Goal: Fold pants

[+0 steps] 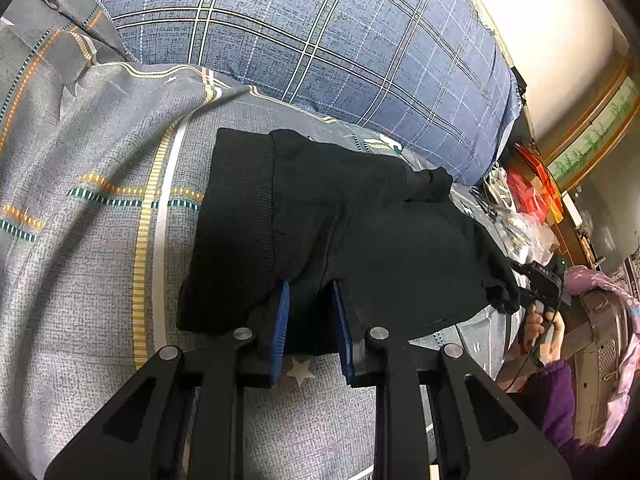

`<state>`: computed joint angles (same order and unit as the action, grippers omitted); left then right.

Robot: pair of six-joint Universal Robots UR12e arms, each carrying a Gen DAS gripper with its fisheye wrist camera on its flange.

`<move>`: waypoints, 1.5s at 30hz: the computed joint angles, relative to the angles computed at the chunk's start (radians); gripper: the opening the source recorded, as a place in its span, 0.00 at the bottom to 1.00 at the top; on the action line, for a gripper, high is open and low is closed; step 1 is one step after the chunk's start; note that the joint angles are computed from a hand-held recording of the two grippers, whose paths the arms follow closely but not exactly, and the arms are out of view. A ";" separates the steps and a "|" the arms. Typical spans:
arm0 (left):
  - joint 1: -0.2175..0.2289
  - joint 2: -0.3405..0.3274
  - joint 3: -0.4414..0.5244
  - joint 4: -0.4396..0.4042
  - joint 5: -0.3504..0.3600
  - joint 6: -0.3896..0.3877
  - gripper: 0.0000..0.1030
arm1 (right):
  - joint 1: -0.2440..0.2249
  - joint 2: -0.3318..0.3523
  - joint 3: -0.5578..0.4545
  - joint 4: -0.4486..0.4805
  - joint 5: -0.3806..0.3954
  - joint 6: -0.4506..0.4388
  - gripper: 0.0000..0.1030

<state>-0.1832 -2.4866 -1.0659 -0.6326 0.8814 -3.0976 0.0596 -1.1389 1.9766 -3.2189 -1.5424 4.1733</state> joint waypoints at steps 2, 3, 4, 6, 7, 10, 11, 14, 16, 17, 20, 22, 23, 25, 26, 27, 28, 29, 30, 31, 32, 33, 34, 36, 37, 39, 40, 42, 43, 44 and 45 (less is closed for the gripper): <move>0.001 0.000 0.000 -0.001 -0.003 0.000 0.20 | -0.002 0.013 -0.016 -0.005 -0.010 -0.022 0.48; 0.002 -0.001 0.002 -0.003 -0.006 0.001 0.20 | -0.004 0.020 -0.026 -0.002 -0.009 -0.033 0.48; 0.003 -0.002 0.003 -0.006 -0.009 0.000 0.20 | -0.004 0.027 -0.032 -0.007 -0.004 -0.049 0.48; 0.004 -0.003 0.006 -0.011 -0.016 -0.002 0.20 | -0.004 0.031 -0.041 -0.006 0.004 -0.061 0.50; 0.005 -0.004 0.007 -0.013 -0.018 -0.004 0.20 | -0.010 0.034 -0.037 -0.028 0.040 -0.063 0.50; 0.005 -0.006 0.010 -0.018 -0.023 -0.007 0.20 | -0.019 0.041 -0.038 -0.042 0.117 -0.109 0.49; 0.005 -0.006 0.011 -0.020 -0.024 -0.007 0.20 | -0.014 0.037 -0.038 -0.034 0.105 -0.132 0.46; 0.007 -0.008 0.014 -0.024 -0.028 -0.009 0.20 | -0.011 0.027 -0.033 -0.003 0.094 -0.158 0.20; 0.006 -0.008 0.013 -0.024 -0.029 -0.012 0.20 | -0.005 0.023 -0.035 0.001 0.069 -0.167 0.17; 0.006 -0.008 0.014 -0.024 -0.030 -0.013 0.20 | 0.003 0.019 -0.040 0.010 0.040 -0.182 0.17; 0.007 -0.008 0.012 -0.019 -0.032 -0.018 0.20 | 0.025 0.012 -0.058 0.022 -0.076 -0.195 0.16; 0.006 -0.008 0.011 -0.018 -0.032 -0.019 0.20 | 0.038 0.010 -0.073 0.014 -0.158 -0.217 0.15; 0.006 -0.008 0.011 -0.019 -0.032 -0.019 0.20 | 0.044 0.012 -0.086 0.017 -0.198 -0.227 0.15; 0.006 -0.008 0.012 -0.021 -0.034 -0.017 0.20 | 0.051 0.024 -0.121 0.040 -0.276 -0.243 0.15; 0.006 -0.008 0.013 -0.023 -0.035 -0.014 0.20 | 0.051 0.031 -0.137 0.056 -0.295 -0.247 0.15; 0.007 -0.009 0.014 -0.026 -0.036 -0.008 0.20 | 0.050 0.038 -0.153 0.072 -0.305 -0.249 0.15; 0.007 -0.010 0.016 -0.032 -0.040 -0.004 0.20 | 0.049 0.050 -0.174 0.099 -0.316 -0.257 0.15; 0.008 -0.011 0.020 -0.039 -0.045 -0.002 0.20 | 0.050 0.062 -0.197 0.130 -0.331 -0.267 0.15; 0.009 -0.013 0.024 -0.048 -0.051 0.000 0.20 | 0.053 0.073 -0.216 0.164 -0.348 -0.279 0.15; 0.010 -0.015 0.030 -0.058 -0.054 0.002 0.20 | 0.055 0.088 -0.242 0.214 -0.370 -0.292 0.14; 0.011 -0.016 0.033 -0.066 -0.058 0.004 0.20 | 0.056 0.100 -0.263 0.253 -0.383 -0.292 0.11; 0.012 -0.017 0.035 -0.073 -0.062 0.004 0.20 | 0.056 0.108 -0.277 0.293 -0.395 -0.288 0.11; 0.012 -0.016 0.036 -0.077 -0.065 0.004 0.20 | 0.055 0.116 -0.294 0.346 -0.399 -0.283 0.11; 0.013 -0.013 0.032 -0.077 -0.068 0.008 0.20 | 0.044 0.115 -0.291 0.388 -0.364 -0.255 0.15; 0.013 -0.009 0.027 -0.074 -0.069 0.014 0.20 | 0.043 0.107 -0.282 0.391 -0.362 -0.235 0.17; 0.012 0.003 0.010 -0.046 -0.057 0.033 0.22 | 0.051 0.083 -0.265 0.426 -0.410 -0.200 0.22; 0.010 0.010 -0.002 -0.024 -0.046 0.045 0.23 | 0.059 0.071 -0.253 0.427 -0.446 -0.194 0.25; 0.008 0.022 -0.022 0.011 -0.039 0.059 0.30 | 0.075 0.052 -0.234 0.409 -0.489 -0.199 0.26; 0.007 0.028 -0.036 0.038 -0.037 0.061 0.32 | 0.086 0.043 -0.216 0.350 -0.484 -0.223 0.26; 0.007 0.034 -0.047 0.067 -0.036 0.062 0.32 | 0.091 0.036 -0.208 0.311 -0.453 -0.253 0.26; 0.008 0.038 -0.059 0.099 -0.036 0.059 0.32 | 0.098 0.034 -0.205 0.275 -0.413 -0.296 0.26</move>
<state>-0.1757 -2.4485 -1.1250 -0.5332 0.8458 -3.0391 0.1574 -1.1047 1.7715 -2.9441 -1.9552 3.8774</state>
